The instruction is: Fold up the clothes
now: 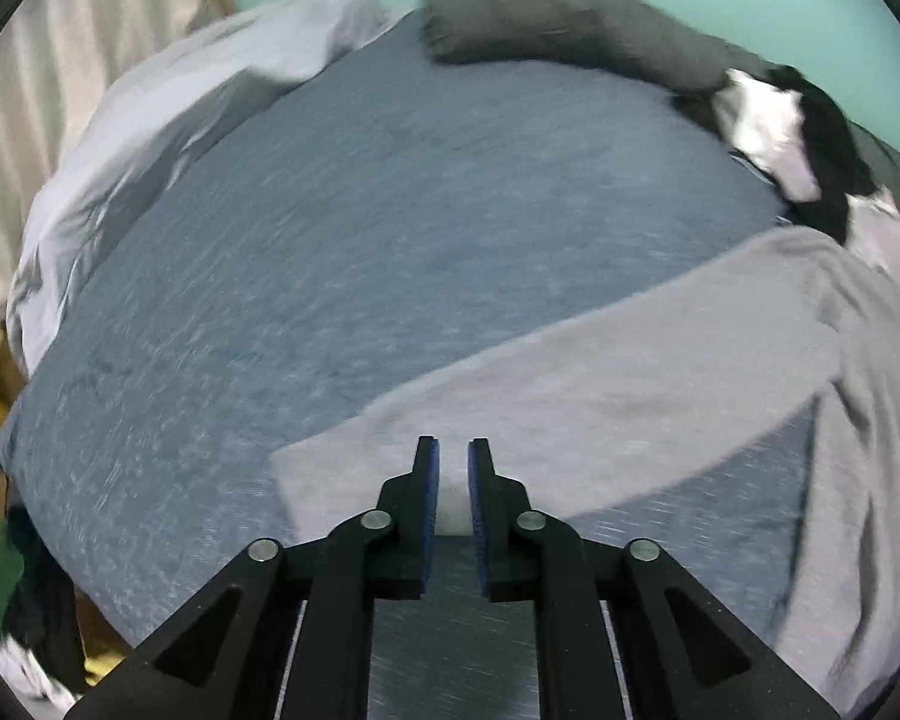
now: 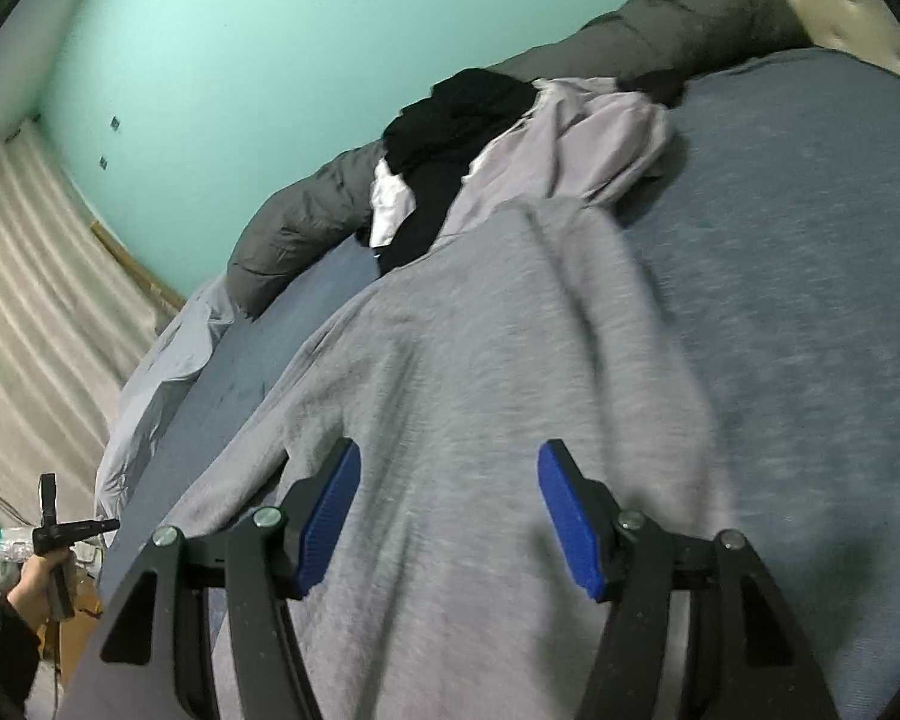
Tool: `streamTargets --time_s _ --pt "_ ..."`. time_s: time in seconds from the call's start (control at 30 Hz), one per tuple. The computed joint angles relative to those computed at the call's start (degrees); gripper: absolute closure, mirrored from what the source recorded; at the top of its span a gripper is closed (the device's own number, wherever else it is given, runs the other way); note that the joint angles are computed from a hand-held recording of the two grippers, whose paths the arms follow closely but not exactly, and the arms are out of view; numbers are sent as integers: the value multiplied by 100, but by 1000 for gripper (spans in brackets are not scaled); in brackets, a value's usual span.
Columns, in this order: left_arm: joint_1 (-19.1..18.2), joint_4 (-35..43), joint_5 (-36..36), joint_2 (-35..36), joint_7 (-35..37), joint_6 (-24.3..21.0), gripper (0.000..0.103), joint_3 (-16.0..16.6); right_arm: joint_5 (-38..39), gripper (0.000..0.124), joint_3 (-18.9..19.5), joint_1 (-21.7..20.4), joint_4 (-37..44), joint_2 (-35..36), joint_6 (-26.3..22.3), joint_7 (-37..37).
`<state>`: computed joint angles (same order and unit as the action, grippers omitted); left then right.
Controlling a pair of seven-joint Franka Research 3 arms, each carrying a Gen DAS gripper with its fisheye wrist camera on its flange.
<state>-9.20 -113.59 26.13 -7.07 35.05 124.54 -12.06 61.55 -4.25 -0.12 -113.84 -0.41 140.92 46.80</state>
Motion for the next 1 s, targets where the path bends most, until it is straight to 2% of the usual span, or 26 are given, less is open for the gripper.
streamTargets --time_s 0.13,0.23,0.43,0.5,0.67,0.9,0.93,0.97,1.0 --pt "-234 159 43 221 -151 496 83 -186 -1241 61 -214 -245 -119 -268 -550 615" --pt "-447 275 75 501 -215 1007 82 -294 -1877 61 -338 -415 -280 -497 -912 940" --pt "-889 641 277 1097 -488 1751 73 -408 -2770 61 -454 -611 -538 -805 -1795 1342" --pt "-1027 657 337 1235 -675 2045 69 -403 -3094 61 -420 -637 -723 -952 -1884 1470" --pt "-1346 635 595 1518 -1399 2732 65 -333 -3231 61 -395 -578 -928 -1040 -2143 1543" --pt "-1567 347 1227 1641 -2428 3390 64 -126 -3838 62 -177 -386 -1155 -1030 -1916 1588" --pt "-1584 289 1341 1652 -2577 3487 64 -95 -3927 71 -154 -358 -1198 -1040 -1865 1565" --pt "-1567 220 1334 1647 -2598 3529 64 -92 -3940 91 -157 -333 -1221 -1044 -1840 1517" --pt "-1574 196 1401 1652 -2662 3501 64 -71 -3919 99 -169 -311 -1238 -1046 -1825 1458"
